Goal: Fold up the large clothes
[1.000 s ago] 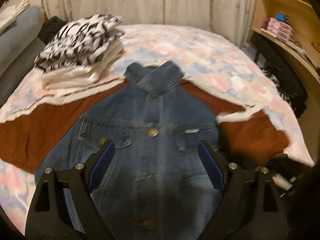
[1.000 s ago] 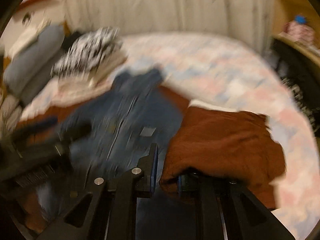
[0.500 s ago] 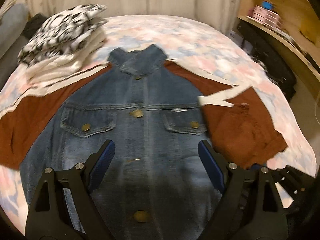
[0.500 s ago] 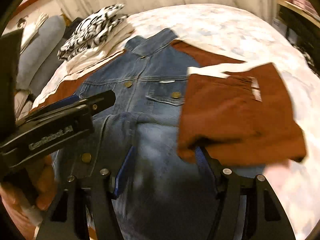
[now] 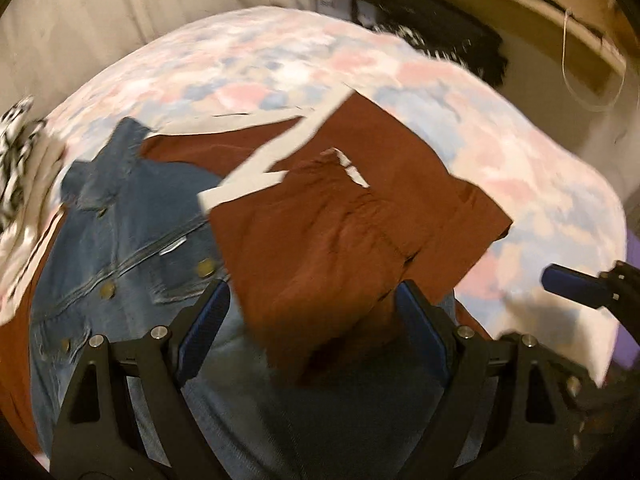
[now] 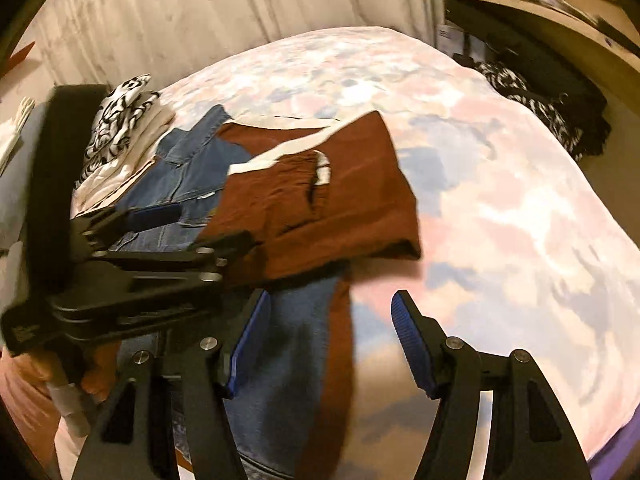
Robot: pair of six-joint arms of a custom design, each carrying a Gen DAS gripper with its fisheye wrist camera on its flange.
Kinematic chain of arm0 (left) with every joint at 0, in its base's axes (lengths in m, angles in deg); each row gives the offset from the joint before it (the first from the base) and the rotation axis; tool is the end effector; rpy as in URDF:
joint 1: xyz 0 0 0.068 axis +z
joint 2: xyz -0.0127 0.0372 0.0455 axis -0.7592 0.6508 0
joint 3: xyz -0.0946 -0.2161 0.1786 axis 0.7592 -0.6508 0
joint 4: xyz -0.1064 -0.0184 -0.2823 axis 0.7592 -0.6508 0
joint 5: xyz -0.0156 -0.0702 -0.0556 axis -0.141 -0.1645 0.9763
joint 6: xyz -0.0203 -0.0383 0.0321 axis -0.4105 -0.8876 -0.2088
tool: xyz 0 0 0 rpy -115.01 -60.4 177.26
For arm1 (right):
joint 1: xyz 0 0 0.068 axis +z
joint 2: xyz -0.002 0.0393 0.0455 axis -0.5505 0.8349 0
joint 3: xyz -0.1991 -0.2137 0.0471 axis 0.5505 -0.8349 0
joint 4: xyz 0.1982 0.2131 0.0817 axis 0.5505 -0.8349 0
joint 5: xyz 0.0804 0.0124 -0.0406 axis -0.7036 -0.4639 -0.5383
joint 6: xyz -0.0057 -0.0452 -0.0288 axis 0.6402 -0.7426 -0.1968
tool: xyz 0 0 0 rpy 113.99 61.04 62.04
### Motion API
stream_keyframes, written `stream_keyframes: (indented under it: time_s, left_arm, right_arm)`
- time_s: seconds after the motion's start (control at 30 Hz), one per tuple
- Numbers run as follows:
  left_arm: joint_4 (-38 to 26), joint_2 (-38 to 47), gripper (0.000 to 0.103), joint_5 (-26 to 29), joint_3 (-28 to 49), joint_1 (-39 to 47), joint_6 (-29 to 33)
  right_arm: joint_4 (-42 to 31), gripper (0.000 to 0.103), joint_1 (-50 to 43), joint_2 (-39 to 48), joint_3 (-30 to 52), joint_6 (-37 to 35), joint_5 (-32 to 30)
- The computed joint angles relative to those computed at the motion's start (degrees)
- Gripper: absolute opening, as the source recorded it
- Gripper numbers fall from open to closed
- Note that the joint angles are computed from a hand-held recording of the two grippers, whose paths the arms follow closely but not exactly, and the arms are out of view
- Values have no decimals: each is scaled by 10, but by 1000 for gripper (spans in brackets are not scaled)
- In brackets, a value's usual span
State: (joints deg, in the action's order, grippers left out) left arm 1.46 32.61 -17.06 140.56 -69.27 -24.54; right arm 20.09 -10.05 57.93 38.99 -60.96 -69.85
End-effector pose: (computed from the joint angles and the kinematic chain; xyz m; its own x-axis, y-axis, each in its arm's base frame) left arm 0.2621 -0.0937 0.3004 -0.8020 0.2773 -0.5290 0.3162 0.9485 0.0179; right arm 0.2439 0.1008 0.2736 -0.8337 0.0552 -0.5495 -0.0161 0.9921 0.1241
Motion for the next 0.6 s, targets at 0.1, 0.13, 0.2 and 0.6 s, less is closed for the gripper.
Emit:
stream_keyframes:
  time_s: [0.1,0.13,0.2,0.6]
  left_arm:
    - [-4,47,76,7,22,-8,0]
    - [-6,58,59,19,29,-4,3]
    - [-19,72,31,70,47,12,9]
    - [46,-51,10,146,69,227,-42]
  right_arm:
    - [-22,64,-21,-28,-14,-7,-2]
    - [-17,64,-22,-23,-14,-5,-7]
    - [-29,64,-34,-42,-20,-7,-18]
    - [-91,64,-9,-109,-15,17,-2]
